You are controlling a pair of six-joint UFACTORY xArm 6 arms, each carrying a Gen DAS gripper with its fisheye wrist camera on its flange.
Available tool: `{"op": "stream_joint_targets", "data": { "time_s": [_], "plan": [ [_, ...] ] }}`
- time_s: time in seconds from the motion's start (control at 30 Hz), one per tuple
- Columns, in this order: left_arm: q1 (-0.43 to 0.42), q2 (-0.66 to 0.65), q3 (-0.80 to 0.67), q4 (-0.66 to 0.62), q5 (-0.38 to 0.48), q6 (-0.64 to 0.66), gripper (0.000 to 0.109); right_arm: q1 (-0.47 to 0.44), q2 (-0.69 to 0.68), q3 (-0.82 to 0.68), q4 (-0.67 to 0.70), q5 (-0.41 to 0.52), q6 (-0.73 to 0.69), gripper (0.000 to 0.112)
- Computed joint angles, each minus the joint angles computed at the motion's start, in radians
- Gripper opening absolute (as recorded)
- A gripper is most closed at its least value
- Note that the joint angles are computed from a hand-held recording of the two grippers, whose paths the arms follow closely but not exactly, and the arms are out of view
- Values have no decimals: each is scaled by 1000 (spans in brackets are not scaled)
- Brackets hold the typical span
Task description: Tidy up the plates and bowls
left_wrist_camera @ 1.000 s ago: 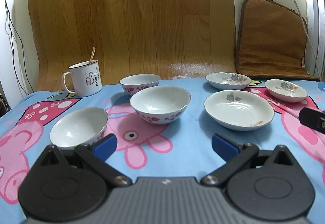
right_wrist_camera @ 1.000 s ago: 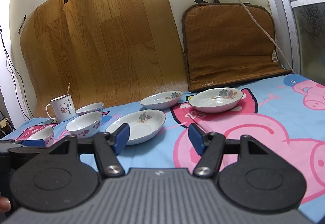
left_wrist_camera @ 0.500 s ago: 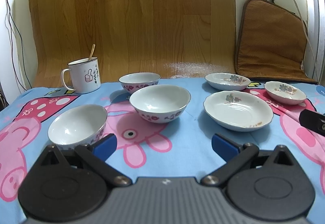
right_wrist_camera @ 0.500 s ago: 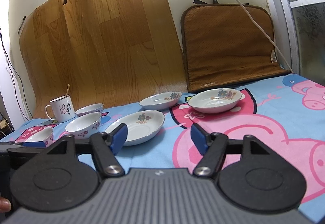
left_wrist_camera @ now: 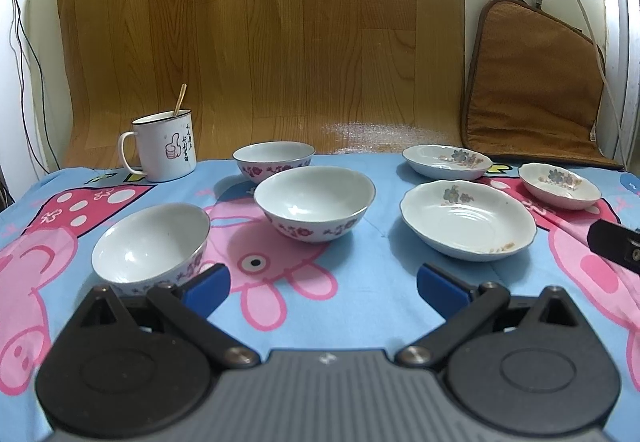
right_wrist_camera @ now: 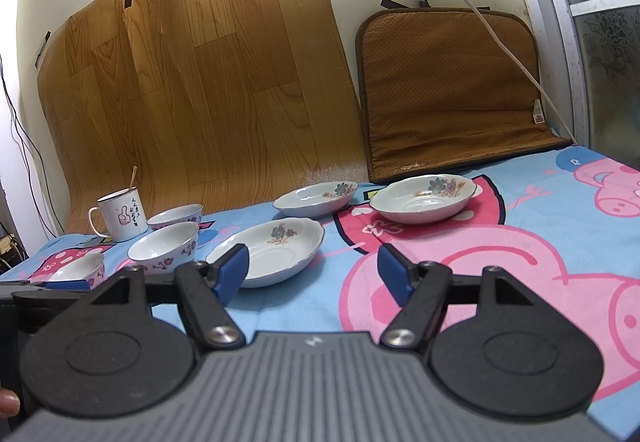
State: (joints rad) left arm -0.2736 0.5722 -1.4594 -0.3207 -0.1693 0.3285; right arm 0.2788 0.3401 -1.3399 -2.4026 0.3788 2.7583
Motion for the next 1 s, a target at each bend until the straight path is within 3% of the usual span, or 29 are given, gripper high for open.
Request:
{"op": "stream_joint_targets", "data": {
  "time_s": [0.13,0.5,0.63,0.8,1.0],
  "plan": [
    [17,-3,11,115,-7,-107,103,0,0,0,-2,0,2,74],
    [16,-3,11,108,-6,-102,103,-1,0,0,-4,-1,4,76],
    [28,-7,19,194,-11,-183,103,-1,0,0,-4,-1,4,77],
    [69,-9,27,449,-25,-424,103,-1,0,0,-6,-1,5,77],
    [95,-10,21,613,-28,-582,103,-1,0,0,-4,0,4,77]
  ]
}}
